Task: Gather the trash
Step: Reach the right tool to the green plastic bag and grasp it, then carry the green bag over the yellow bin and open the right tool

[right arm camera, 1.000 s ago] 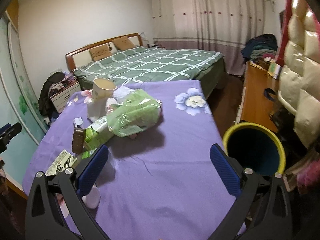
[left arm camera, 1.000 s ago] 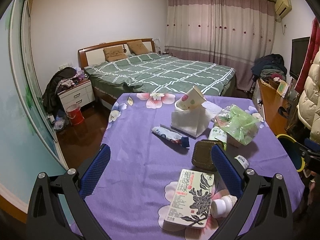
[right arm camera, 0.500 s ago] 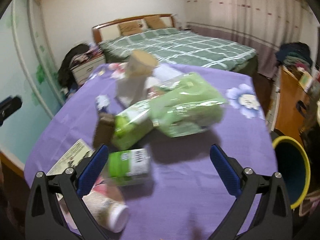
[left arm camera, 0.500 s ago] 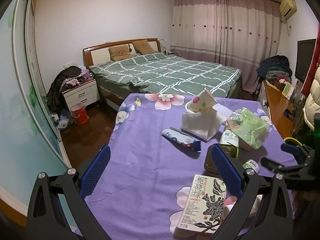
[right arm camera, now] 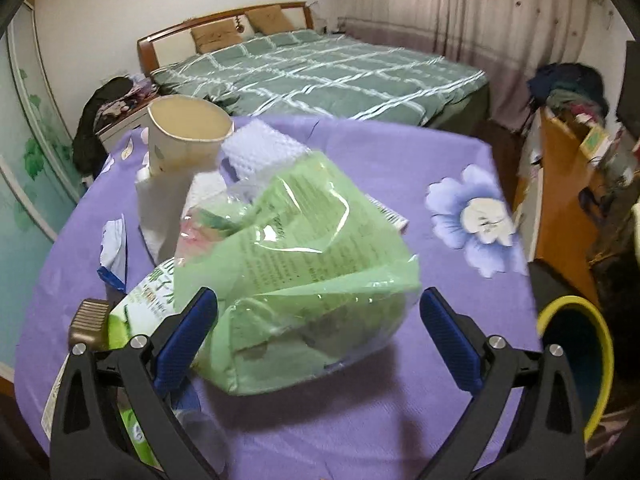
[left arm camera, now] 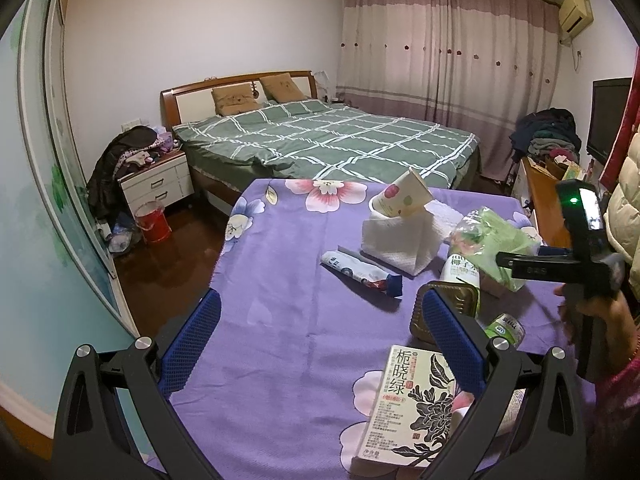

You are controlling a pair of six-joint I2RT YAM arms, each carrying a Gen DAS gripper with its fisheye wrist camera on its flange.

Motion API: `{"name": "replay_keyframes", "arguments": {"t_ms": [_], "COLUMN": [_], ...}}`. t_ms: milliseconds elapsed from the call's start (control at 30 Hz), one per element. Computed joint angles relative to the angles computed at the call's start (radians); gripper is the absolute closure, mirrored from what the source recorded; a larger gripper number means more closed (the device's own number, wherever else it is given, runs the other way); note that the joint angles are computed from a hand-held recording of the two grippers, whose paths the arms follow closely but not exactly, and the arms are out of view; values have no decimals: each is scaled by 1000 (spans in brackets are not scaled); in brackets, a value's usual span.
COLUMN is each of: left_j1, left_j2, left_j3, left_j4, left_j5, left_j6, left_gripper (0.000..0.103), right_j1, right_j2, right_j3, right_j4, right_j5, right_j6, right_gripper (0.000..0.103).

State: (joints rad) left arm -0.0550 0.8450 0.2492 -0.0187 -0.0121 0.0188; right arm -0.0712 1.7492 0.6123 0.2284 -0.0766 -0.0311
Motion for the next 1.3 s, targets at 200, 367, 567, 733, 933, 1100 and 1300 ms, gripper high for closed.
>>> {"name": "replay_keyframes", "arguments": {"t_ms": [200,367,567,733,933,1100,1300], "left_j1": [-44,-65,-95,-112,-163,-248,-360], "left_j2": [52,72,67,65,76,128,184], "left_j3": [11,10,7,11,15,26,38], "left_j4": [29,49,47,43,47,76,106], "left_j5": [-29,-35,-49,-58,-77,-107,-150], "left_j6": [-19,-24,-28,-31,-42,-67,-95], "left_gripper": [4,4,4,4,4,4,4], "right_j1": [-25,-47,-94,-150,-290,-472,-738], "right_j2": [-29,-92,-137,-230,-361,-395,-275], "right_j3": [-33,-81,-94,-150,-197,-195,-126], "right_j4": [25,47,8,-5,-62,-111,-119], "right_j5": [-47,-87,-145,-196,-265,-332,-392], "right_j6": [-7,-19,-33,-58,-106,-177,-271], "right_gripper": [24,38,78,91,92,92,92]}}
